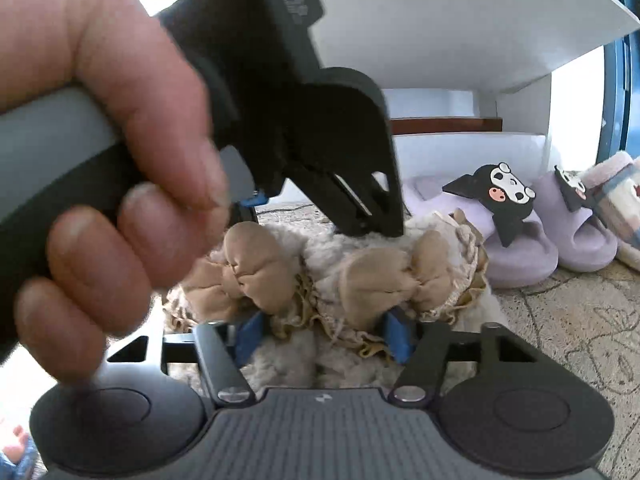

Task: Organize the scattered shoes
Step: 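Lift both beige bow slippers off the mat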

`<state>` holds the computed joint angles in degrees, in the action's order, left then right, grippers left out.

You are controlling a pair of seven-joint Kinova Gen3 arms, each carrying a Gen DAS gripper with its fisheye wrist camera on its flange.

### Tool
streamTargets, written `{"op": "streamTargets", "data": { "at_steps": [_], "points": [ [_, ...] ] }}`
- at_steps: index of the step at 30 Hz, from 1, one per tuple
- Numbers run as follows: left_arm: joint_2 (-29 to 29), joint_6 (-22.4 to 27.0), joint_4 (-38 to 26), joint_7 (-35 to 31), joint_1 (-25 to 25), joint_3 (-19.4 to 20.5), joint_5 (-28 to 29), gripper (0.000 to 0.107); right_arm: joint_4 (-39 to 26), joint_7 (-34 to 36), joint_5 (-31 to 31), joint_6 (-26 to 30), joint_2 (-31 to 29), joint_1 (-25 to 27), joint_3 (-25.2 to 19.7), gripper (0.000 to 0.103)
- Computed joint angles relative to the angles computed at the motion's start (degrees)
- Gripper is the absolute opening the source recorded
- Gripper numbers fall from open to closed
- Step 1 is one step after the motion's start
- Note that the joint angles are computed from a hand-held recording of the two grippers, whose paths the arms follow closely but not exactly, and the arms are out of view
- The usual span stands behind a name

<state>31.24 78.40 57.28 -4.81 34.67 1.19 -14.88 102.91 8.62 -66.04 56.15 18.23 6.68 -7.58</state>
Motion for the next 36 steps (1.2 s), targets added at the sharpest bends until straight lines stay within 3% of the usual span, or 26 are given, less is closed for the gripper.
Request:
{"op": "streamTargets", "data": {
  "at_steps": [3,9,16,20,25,27,31,33,35,36],
  "points": [
    [-1.0,-0.87,1.01,-0.38,-0.2,0.53,0.78,0.034,-1.21,-1.52,1.29,1.91,-0.35,0.55,0.48,0.049],
    [-1.66,-2.17,1.36,-0.6,-0.55,2.06,4.1,0.034,-4.48,-6.51,6.03,8.28,-0.9,2.67,2.34,0.051],
    [-1.25,-2.22,1.57,-1.59,0.6,1.53,2.85,0.045,-2.57,-7.34,7.75,8.34,-2.31,3.79,2.63,0.088],
    [-0.51,-1.4,0.6,-1.75,0.99,1.39,2.35,0.052,1.95,-2.34,5.9,3.7,-5.12,3.03,3.24,0.094],
    [1.4,0.53,-2.34,-2.89,1.32,1.24,2.22,0.064,4.26,2.19,2.53,2.13,-5.6,3.32,2.55,0.103],
    [2.06,1.26,-3.51,-3.51,1.33,1.09,2.29,0.067,4.57,1.51,1.75,-0.63,-5.27,1.72,2.39,0.102],
    [1.45,0.2,-2.49,-3.96,0.96,0.91,2.86,0.064,4.34,-3.05,0.26,0.1,-4.42,1.0,4.27,0.102],
    [1.62,1.04,-3.02,-4.29,0.9,0.93,2.97,0.048,4.49,-0.84,-0.23,0.23,-3.77,1.57,3.45,0.102],
    [1.58,1.43,-3.04,-3.47,0.89,0.67,3.14,0.04,4.08,1.17,-0.07,0.43,-3.05,1.91,2.55,0.094],
    [1.52,1.52,-2.98,-3.1,0.88,0.6,3.22,0.036,3.46,0.9,-0.1,1.3,-2.63,1.62,2.97,0.085]
  ]
}}
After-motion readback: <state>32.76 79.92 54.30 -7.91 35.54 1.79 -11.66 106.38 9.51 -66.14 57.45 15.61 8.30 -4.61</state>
